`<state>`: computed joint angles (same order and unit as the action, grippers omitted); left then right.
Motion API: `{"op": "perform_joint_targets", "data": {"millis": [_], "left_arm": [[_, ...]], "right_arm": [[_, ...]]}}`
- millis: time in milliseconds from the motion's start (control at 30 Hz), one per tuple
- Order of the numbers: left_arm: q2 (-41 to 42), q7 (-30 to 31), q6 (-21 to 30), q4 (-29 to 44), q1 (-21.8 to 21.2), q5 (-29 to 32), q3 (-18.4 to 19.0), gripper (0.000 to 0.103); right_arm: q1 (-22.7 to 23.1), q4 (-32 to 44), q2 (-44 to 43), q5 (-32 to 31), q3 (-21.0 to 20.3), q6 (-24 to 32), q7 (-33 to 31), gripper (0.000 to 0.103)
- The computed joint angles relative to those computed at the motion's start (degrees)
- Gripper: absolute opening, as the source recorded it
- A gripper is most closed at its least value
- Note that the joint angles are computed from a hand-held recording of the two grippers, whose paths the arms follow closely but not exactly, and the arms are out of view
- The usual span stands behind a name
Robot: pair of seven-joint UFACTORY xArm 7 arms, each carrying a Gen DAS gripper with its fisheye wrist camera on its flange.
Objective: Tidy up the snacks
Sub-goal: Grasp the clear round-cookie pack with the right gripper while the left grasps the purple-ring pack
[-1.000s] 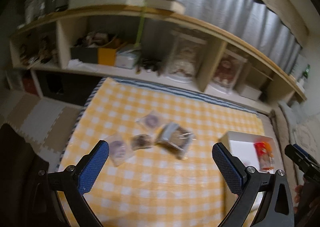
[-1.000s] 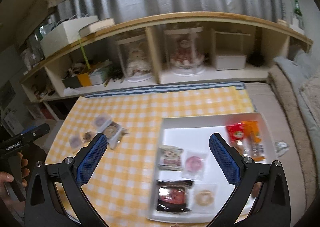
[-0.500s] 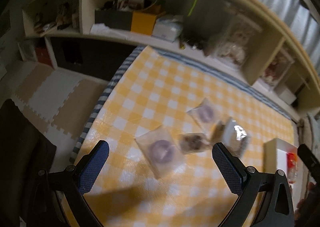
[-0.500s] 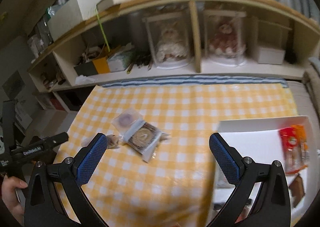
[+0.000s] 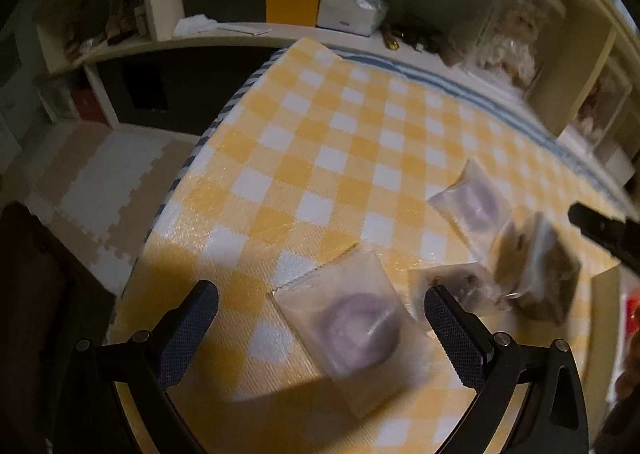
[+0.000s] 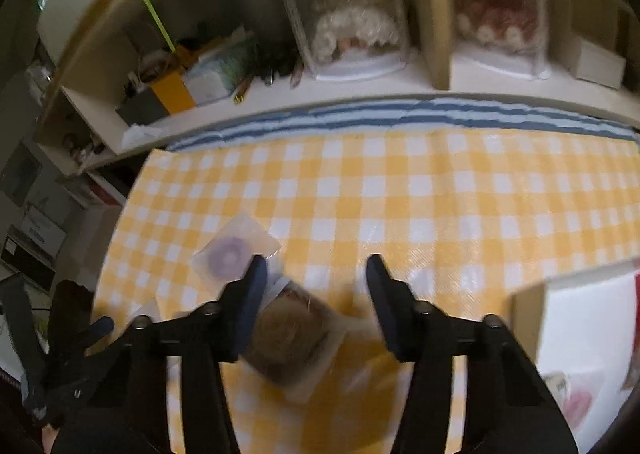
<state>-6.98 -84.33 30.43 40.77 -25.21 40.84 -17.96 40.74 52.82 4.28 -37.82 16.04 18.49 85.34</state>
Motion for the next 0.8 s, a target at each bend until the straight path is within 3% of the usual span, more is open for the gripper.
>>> {"op": "perform_joint_targets", "data": {"millis": [100, 133, 233, 500, 667, 700, 767, 800], "left_arm": [[2.9, 0.6, 4.2, 2.7, -0.9, 1.8, -0.7, 0.103], [3.6, 1.0, 5.7, 3.4, -1.6, 2.2, -0.7, 0.103], [5.8, 2.0, 9.7, 5.5, -3.5, 3.1, -0.2, 0.103], [4.0, 3.9, 12.4, 4.4, -5.4, -0.4, 1.2, 0.103], [0.1, 7.9, 12.7, 1.7, -4.7, -5.5, 0.9, 0.103], [-0.8, 8.6, 12.9, 1.2, -4.6, -6.5, 0.7, 0.103], [-2.3, 10.4, 11.6, -0.1, -4.2, -9.0, 0.7, 0.103], [-3.0, 10.9, 10.9, -0.8, -3.8, -9.7, 0.6, 0.103]], "right_arm": [[0.1, 1.6, 2.8, 1.2, -0.2, 1.9, -2.6, 0.043], [1.0, 1.1, 3.1, 0.1, -1.7, 0.5, -2.9, 0.042], [0.2, -1.2, 2.6, 3.3, -0.8, -0.8, -6.5, 0.036], [0.2, -7.7, -2.9, 11.9, 2.2, -1.6, -14.9, 0.035], [-0.5, -10.2, -7.3, 7.9, 4.4, -0.8, -6.4, 0.036], [-0.7, -10.3, -7.9, 8.8, 4.8, -1.0, -6.2, 0.037], [-0.7, -9.8, -8.0, 12.2, 5.4, -0.7, -8.5, 0.058], [-0.7, -8.6, -7.6, 12.5, 5.9, 0.8, -9.1, 0.073]]}}
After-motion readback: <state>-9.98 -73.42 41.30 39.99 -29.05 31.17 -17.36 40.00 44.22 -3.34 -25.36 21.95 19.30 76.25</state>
